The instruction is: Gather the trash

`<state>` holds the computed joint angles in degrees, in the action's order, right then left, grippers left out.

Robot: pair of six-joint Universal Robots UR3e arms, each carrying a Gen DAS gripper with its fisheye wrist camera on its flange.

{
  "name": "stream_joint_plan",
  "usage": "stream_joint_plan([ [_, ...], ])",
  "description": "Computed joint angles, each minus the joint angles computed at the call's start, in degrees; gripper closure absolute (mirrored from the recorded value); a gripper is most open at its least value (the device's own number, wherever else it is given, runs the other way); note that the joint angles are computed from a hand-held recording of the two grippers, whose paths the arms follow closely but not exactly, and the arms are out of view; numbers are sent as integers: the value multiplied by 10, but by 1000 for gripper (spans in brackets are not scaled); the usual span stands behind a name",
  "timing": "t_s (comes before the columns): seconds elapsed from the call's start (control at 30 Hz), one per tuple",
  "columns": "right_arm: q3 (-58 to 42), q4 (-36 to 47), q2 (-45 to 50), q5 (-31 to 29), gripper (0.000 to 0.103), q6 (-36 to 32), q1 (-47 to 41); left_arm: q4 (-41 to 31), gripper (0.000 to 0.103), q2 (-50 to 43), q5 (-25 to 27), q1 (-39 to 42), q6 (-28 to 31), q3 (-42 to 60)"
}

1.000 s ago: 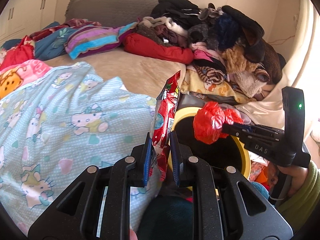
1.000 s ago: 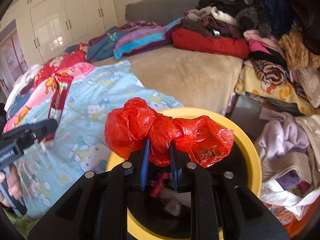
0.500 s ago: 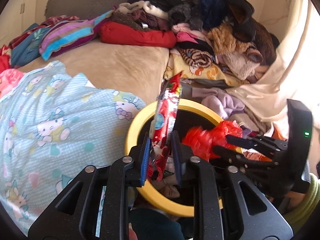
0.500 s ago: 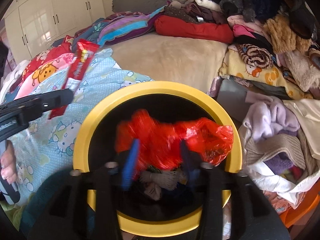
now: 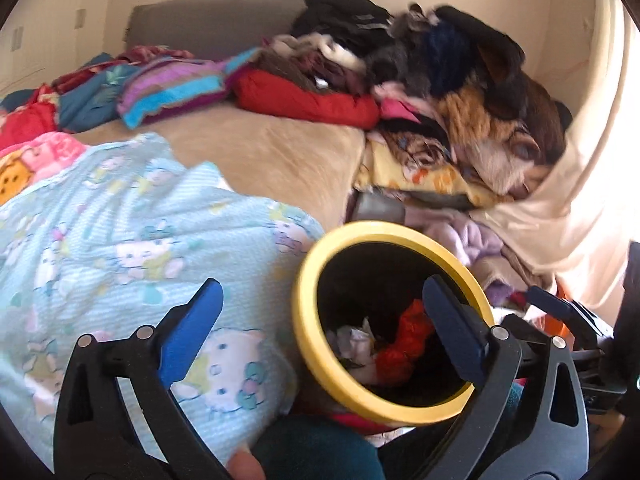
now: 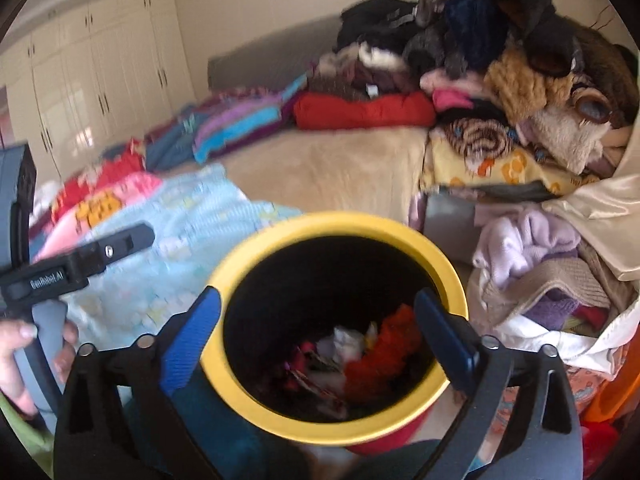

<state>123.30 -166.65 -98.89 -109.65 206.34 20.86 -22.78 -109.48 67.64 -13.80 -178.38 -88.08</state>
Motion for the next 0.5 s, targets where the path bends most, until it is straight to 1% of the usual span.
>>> stream_joint_plan([
  [0.03, -9, -11, 10, -20, 7, 6, 15, 5, 11, 10, -1, 6, -1, -11],
  [0.07, -24, -31, 32, -60, 7, 16, 46, 14, 11, 26, 0, 16, -1, -31],
  [0.1, -35, -39, 44, -81, 6, 17, 62, 26, 11, 45, 4, 26, 0, -54],
  [0.2, -71, -100, 106, -181, 6, 6, 136, 59, 11, 91, 2, 53, 3, -115],
  [0.3, -98, -150, 155, -250, 6, -12, 189, 101, 11, 143, -5, 86, 7, -187],
  [0.37, -116, -175, 183, -280, 6, -17, 217, 128, 11, 180, 10, 97, 16, -235],
  [0.43, -129, -183, 197, -290, 6, -15, 233, 160, 11, 217, 14, 112, 25, -284],
  [0.5, -141, -187, 212, -299, 6, -13, 247, 166, 11, 246, 8, 127, 33, -315],
])
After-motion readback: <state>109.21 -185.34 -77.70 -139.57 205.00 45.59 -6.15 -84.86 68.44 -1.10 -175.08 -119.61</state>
